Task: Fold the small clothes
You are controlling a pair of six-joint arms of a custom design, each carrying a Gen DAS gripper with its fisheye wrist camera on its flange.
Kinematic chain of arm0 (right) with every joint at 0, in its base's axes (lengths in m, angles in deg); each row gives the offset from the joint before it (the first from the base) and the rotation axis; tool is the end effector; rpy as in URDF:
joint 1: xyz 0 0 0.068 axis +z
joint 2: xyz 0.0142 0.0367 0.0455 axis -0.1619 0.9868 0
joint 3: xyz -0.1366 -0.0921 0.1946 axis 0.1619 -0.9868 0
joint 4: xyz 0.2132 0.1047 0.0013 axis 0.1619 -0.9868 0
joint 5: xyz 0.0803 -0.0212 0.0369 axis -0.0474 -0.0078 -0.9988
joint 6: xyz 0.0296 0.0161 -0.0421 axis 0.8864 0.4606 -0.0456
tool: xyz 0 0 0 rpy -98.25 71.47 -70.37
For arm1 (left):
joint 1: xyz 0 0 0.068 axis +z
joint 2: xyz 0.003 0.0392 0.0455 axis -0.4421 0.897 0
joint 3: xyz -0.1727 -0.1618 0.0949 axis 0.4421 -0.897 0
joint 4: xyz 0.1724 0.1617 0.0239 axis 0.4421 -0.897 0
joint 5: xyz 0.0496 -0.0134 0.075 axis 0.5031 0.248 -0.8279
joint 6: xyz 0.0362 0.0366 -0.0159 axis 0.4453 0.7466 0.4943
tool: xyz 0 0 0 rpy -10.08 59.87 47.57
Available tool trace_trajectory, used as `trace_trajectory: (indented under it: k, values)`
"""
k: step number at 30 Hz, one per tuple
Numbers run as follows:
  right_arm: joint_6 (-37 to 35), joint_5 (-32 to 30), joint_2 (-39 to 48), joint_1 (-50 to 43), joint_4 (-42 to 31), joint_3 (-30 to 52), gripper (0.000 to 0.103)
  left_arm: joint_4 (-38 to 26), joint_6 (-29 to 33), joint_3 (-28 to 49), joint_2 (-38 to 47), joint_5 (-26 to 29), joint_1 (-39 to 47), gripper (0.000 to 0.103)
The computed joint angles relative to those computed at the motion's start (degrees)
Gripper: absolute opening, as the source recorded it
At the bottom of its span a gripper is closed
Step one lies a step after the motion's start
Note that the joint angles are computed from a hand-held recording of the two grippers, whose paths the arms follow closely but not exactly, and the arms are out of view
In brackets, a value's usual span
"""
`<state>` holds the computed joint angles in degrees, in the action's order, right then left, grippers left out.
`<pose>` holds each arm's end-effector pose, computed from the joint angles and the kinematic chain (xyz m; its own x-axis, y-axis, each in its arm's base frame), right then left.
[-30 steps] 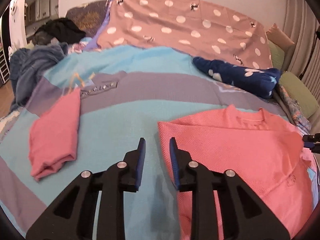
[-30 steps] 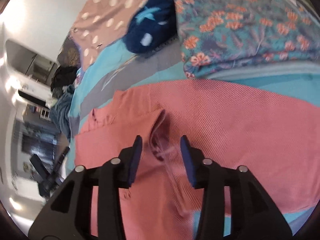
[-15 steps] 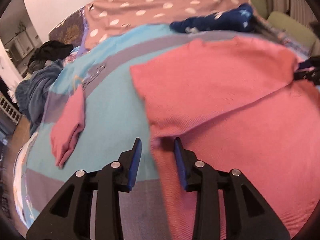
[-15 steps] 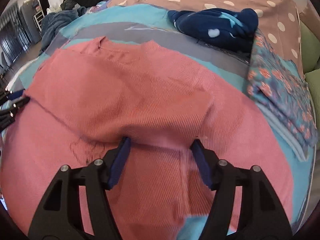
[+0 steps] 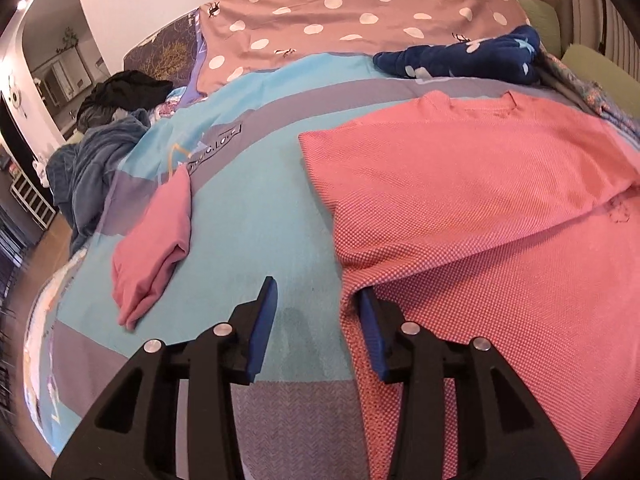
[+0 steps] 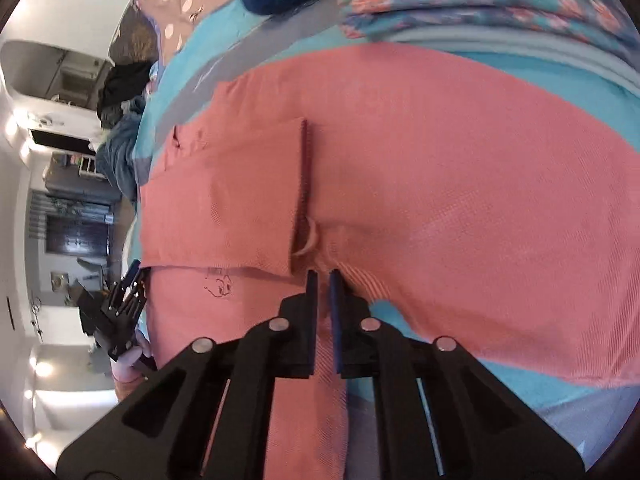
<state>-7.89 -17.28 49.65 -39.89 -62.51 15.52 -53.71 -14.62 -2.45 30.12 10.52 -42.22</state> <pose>0.2201 -0.1060 0.1256 -0.9821 0.1490 -0.1151 0.0546 0.8105 0.5831 0.1389 -0.0286 0.1224 -0.7623 0.1724 -0.6239 0.0478 0.9762 0.2113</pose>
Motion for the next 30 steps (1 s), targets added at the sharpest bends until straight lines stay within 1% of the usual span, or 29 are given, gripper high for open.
trace_trajectory:
  k: [2, 3, 5, 6, 7, 8, 9, 10, 11, 12, 13, 14, 15, 16, 18, 19, 20, 21, 23, 25, 26, 27, 28, 29, 30]
  values:
    - [0.9, 0.3, -4.1, -0.2, 2.2, -2.4, 0.009, -0.8, 0.3, -0.2, -1.4, 2.1, 1.7, 0.043]
    - [2.2, 0.9, -7.6, 0.8, 4.4, -4.3, 0.009, -0.8, 0.7, -0.1, -1.6, 3.5, 3.1, 0.043]
    - [5.2, 1.3, -12.4, 4.4, 8.2, -7.3, 0.01, -1.6, 0.3, 0.0, -2.7, 8.3, 7.1, 0.043]
    - [6.5, 1.1, -14.1, 6.4, 9.6, -8.0, 0.012, -2.0, 0.4, 0.0, -3.2, 12.7, 10.9, 0.043]
    - [7.8, 0.2, -16.0, 9.0, 11.3, -9.4, 0.014, -2.0, 0.1, 0.1, -2.9, 15.9, 13.5, 0.043]
    - [9.3, -0.5, -17.7, 11.6, 13.0, -10.7, 0.017, -1.8, 0.1, 0.1, -2.3, 20.4, 17.3, 0.043]
    - [10.8, -0.4, -18.8, 13.8, 14.8, -11.8, 0.022, -1.2, -0.2, -0.1, -1.5, 23.8, 20.0, 0.043]
    - [13.6, 1.4, -20.0, 17.4, 18.2, -13.6, 0.024, -0.2, -0.4, -0.4, -0.4, 26.9, 22.6, 0.043]
    - [17.3, 6.5, -20.5, 21.6, 21.4, -14.9, 0.028, 0.9, -0.4, -0.8, 0.5, 28.8, 24.2, 0.043]
    - [20.2, 11.5, -19.7, 24.7, 22.7, -15.2, 0.023, 1.7, -0.7, -1.0, 1.2, 29.8, 24.9, 0.043]
    - [23.4, 17.6, -16.7, 27.9, 24.6, -15.2, 0.017, 2.2, -1.1, -1.1, 1.5, 30.2, 25.2, 0.043]
    - [24.9, 19.5, -16.0, 29.0, 26.2, -15.7, 0.015, 2.4, -1.6, -1.2, 1.7, 30.0, 25.0, 0.044]
    - [25.3, 19.9, -16.6, 29.0, 26.2, -16.0, 0.015, 2.5, -1.9, -1.2, 1.7, 29.9, 24.9, 0.044]
    - [26.5, 20.6, -17.8, 29.6, 24.6, -15.4, 0.016, 2.1, -2.5, -1.4, 1.0, 29.5, 24.5, 0.044]
    - [29.6, 22.1, -20.5, 31.9, 21.8, -14.1, 0.022, -0.1, -3.7, -2.0, -2.5, 27.7, 22.4, 0.044]
    - [30.8, 22.2, -22.2, 34.2, 21.0, -13.2, 0.022, -1.6, -3.7, -2.1, -4.4, 27.9, 22.3, 0.044]
    - [31.9, 22.2, -22.5, 36.7, 20.5, -11.6, 0.023, -3.4, -3.2, -2.3, -6.9, 29.6, 22.6, 0.044]
    - [32.8, 22.2, -22.5, 39.3, 19.9, -10.0, 0.023, -5.2, -2.0, -2.3, -8.8, 32.5, 23.4, 0.044]
    - [35.4, 23.4, -20.1, 46.8, 19.3, -5.0, 0.025, -9.2, -0.5, -1.9, -12.6, 35.6, 24.4, 0.044]
    - [37.5, 25.9, -15.4, 55.5, 19.6, 1.5, 0.031, -13.0, 1.5, -1.2, -15.9, 39.1, 26.2, 0.044]
    - [38.2, 26.6, -12.2, 58.7, 19.8, 5.3, 0.034, -13.4, 2.0, -0.9, -16.3, 40.0, 27.0, 0.045]
    - [39.3, 27.1, -8.9, 61.8, 20.0, 8.7, 0.034, -12.5, 1.7, -0.5, -15.5, 39.4, 27.2, 0.045]
    - [40.1, 27.6, -3.9, 64.9, 19.6, 14.3, 0.034, -11.0, 1.7, -0.1, -13.4, 39.0, 27.4, 0.045]
    - [40.4, 28.2, 0.6, 67.1, 18.8, 19.4, 0.038, -8.6, 2.0, 0.5, -9.9, 39.3, 28.1, 0.045]
    - [40.9, 29.3, 4.7, 69.3, 17.8, 24.3, 0.045, -6.2, 2.2, 1.1, -6.0, 40.1, 29.2, 0.045]
